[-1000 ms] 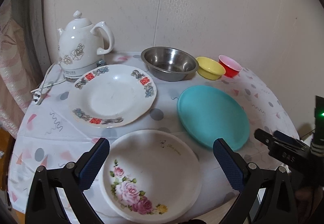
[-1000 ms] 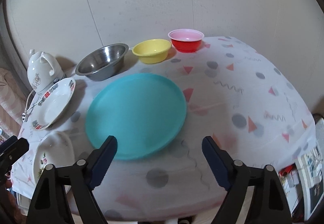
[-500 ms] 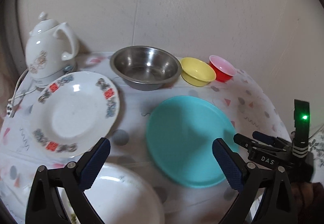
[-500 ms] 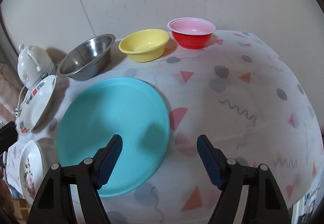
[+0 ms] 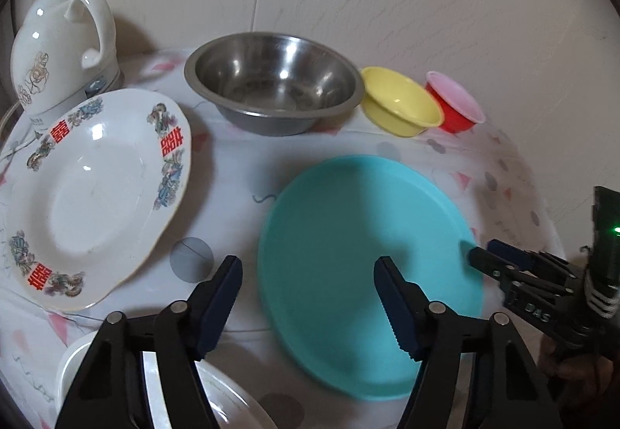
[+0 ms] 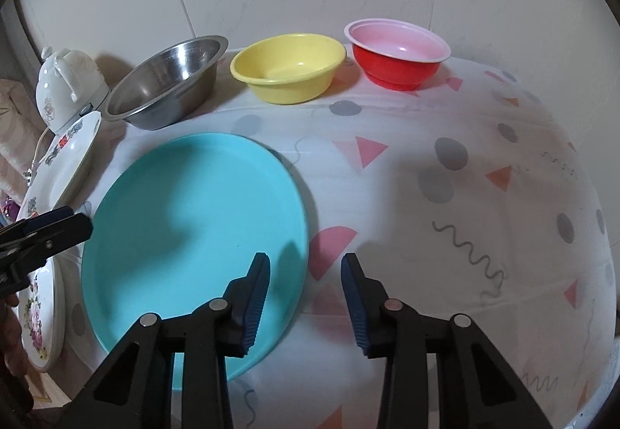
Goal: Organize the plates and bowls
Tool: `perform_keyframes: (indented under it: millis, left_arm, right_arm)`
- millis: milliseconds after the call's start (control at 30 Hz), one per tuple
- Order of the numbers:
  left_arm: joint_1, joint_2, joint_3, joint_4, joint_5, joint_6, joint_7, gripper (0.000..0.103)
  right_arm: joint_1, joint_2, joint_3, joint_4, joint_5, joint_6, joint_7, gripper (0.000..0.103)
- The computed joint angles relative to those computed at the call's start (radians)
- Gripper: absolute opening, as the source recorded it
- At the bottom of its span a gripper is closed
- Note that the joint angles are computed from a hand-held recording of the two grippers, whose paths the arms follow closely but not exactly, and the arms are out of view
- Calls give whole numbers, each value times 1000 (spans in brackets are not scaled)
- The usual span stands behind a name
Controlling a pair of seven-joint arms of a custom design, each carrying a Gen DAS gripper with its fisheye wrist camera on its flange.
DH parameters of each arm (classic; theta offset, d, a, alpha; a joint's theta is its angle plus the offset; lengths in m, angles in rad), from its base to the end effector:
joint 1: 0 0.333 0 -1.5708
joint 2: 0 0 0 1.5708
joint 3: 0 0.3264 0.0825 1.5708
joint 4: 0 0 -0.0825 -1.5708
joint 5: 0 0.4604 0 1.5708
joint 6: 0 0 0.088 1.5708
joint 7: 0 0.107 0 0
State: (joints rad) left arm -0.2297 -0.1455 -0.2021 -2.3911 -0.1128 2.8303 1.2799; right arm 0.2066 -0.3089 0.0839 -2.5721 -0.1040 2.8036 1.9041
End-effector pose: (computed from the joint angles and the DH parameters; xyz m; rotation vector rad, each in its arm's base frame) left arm 0.5268 -0.2373 0.4022 -1.9486 2.0495 -0.7939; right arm 0.4939 0.1522 0.3913 -1.9324 1.8401 -0.4400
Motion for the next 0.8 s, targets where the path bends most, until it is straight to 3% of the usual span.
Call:
perform_keyframes:
  millis: [300, 433, 500, 600, 800]
  left_arm:
    - [10, 54, -4, 50, 27, -69, -16, 68]
    - [-2, 66, -4, 55, -22, -68, 42, 67]
    - [4, 69, -13, 59, 29, -76, 8, 67]
    - [-9, 66, -4, 53, -53, -57, 62, 66]
    - [-24, 79, -17, 76, -65, -64, 107, 66]
  right_arm:
    - [40, 30, -46, 17, 111, 0, -134, 27]
    - [50, 37, -56, 21, 142, 5, -187, 13]
    - [38, 38, -43, 22, 125, 4, -187, 13]
    - [35, 36, -46, 24, 137, -2, -197, 12]
    - [-2, 19, -40, 19, 106, -11, -152, 11]
